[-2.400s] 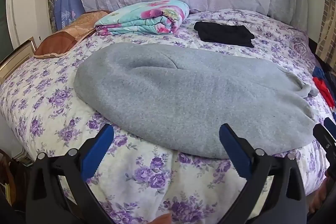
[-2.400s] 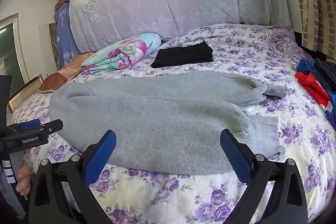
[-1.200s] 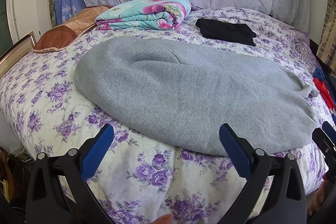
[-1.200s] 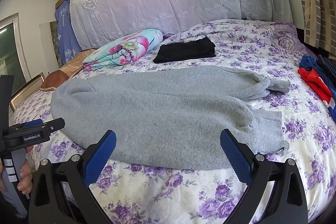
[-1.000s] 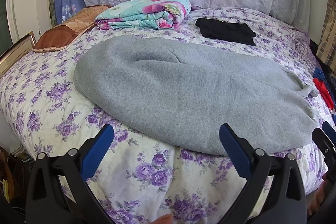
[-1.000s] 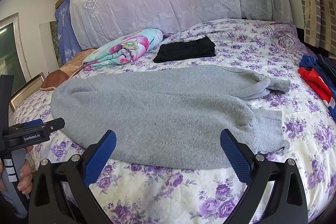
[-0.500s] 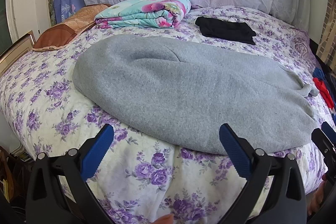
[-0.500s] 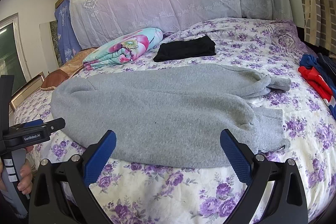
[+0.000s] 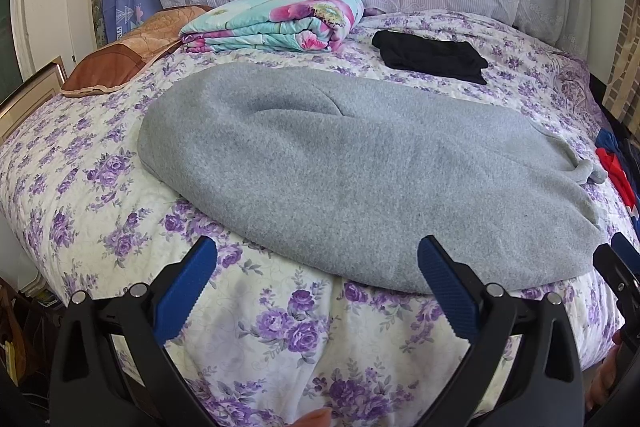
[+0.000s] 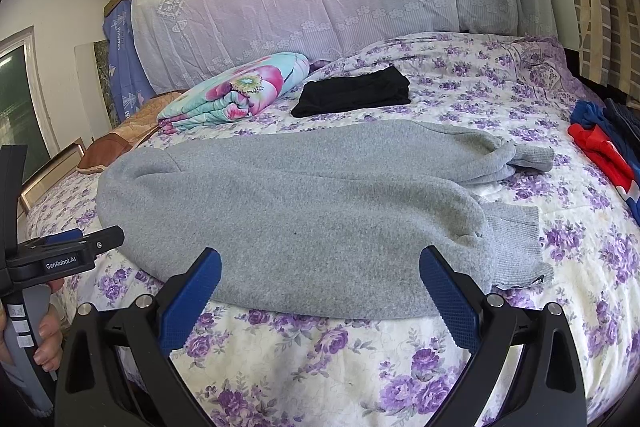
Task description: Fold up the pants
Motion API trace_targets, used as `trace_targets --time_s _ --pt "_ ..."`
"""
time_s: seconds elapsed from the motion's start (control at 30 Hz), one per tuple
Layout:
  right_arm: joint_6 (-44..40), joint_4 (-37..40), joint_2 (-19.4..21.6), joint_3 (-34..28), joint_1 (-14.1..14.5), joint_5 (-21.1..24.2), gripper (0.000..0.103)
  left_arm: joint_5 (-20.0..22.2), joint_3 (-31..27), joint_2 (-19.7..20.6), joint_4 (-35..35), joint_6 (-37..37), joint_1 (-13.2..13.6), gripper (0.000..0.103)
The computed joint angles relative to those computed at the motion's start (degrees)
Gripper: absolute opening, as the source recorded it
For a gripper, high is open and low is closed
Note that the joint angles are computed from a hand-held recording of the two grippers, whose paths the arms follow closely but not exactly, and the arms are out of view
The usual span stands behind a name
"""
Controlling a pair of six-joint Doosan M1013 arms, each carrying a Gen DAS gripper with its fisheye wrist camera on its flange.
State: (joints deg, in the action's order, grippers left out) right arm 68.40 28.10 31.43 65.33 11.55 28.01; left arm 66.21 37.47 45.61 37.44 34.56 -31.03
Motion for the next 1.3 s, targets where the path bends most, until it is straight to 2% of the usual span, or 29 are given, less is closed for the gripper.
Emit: trace_targets --time_s 0.73,0.8,0.93,1.13,1.2,1.3 --pt "0.61 0.45 0.1 0.41 -0.2 0.61 0.099 -0.7 0.9 -0.28 -0.85 -0.18 0.02 0.098" --pt "1.21 1.09 0.59 -0.7 -0.72 2.11 0.099 -3.37 3.04 -1.28 -3.1 -0.06 0.57 0.098" --pt "-0.95 8.09 1.16 -1.25 -3.24 6.6 0.099 -11.32 9.83 -4.45 -8.91 -2.15 2.86 0.098" --pt "0.63 20.91 1.84 -0.23 -8.07 12.84 0.099 -27.99 21.03 -9.63 -23.53 -6.57 8.05 0.098" --pt "3.24 24.55 2.88 -0.83 -9.25 15.32 0.099 -30.69 22.33 -10.18 -25.66 -6.25 8.83 0.098" --pt "6.01 30.17 4.52 -2.16 -10.26 18.54 0.1 -32.48 23.56 -10.87 -25.42 -6.87 9.4 0.098"
